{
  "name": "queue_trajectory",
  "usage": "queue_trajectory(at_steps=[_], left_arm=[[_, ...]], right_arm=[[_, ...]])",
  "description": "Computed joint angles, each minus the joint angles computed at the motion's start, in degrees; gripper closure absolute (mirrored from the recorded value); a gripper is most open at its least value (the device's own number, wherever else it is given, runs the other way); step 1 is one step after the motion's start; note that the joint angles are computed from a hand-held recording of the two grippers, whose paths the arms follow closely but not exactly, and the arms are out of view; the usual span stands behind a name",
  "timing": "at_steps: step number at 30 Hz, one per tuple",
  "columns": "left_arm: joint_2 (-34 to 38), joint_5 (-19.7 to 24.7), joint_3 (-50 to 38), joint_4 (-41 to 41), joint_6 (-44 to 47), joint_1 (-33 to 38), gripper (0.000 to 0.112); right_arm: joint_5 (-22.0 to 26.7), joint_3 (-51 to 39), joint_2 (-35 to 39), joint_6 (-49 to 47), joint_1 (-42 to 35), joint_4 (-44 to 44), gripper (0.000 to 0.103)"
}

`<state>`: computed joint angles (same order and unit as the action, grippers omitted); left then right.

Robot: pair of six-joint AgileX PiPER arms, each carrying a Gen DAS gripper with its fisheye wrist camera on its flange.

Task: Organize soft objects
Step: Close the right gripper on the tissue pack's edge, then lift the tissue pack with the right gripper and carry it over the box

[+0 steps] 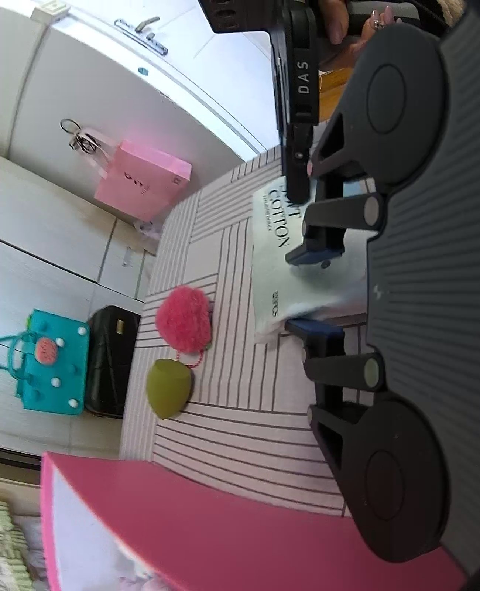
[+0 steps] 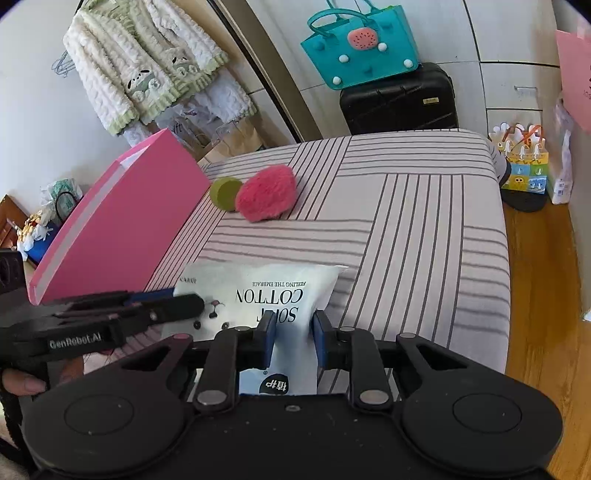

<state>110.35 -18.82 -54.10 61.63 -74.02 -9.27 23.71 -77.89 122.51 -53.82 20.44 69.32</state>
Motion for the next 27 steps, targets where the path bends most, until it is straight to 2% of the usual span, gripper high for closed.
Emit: queue_trajectory(at_steps=[3,9,13,14,18,21,24,27], left_arm=[[-2.1,-1.4,2.2,-0.9,2.5,0.6,0.086],[-6.0,-3.6,5.7,5.4,-1.5,2.1,0.086],[-10.0,-3.6,9.5,3.4,3.8,2.2,0.086],[-11.0,-3.1,9.9,5.0,2.8,2.1,0.086],[-14.0,-4.1,10.1,21.6,-11.1,3.6,0.086],[-16.8,-4.0,11.2,25.2,-12.9,4.2,0.086],[-19.3,-3.5,11.8,25.9,-10.7,5.0,0.086],[-22.1,-2.9,12.6,28.1,-10.5,5.7,0.086]], right_arm=[[-0.7,2.3,-2.2,0.6,0.9,-0.5,0.077],[-3.4,5.9,-6.8,8.2,3.8,-7.7,0.076],[-4.8,7.1,-9.4,15.2,6.2,-15.4,0.071],[-5.3,7.3,-10.0,18.3,7.0,-18.6,0.070],[-6.7,8.1,-12.2,30.3,10.0,-31.4,0.067],[-6.9,9.0,-13.9,31.1,11.0,-32.3,0.064],[-8.1,10.1,-15.2,25.9,11.5,-26.7,0.064],[-9.6,10.5,-16.2,26.4,13.2,-27.1,0.062]])
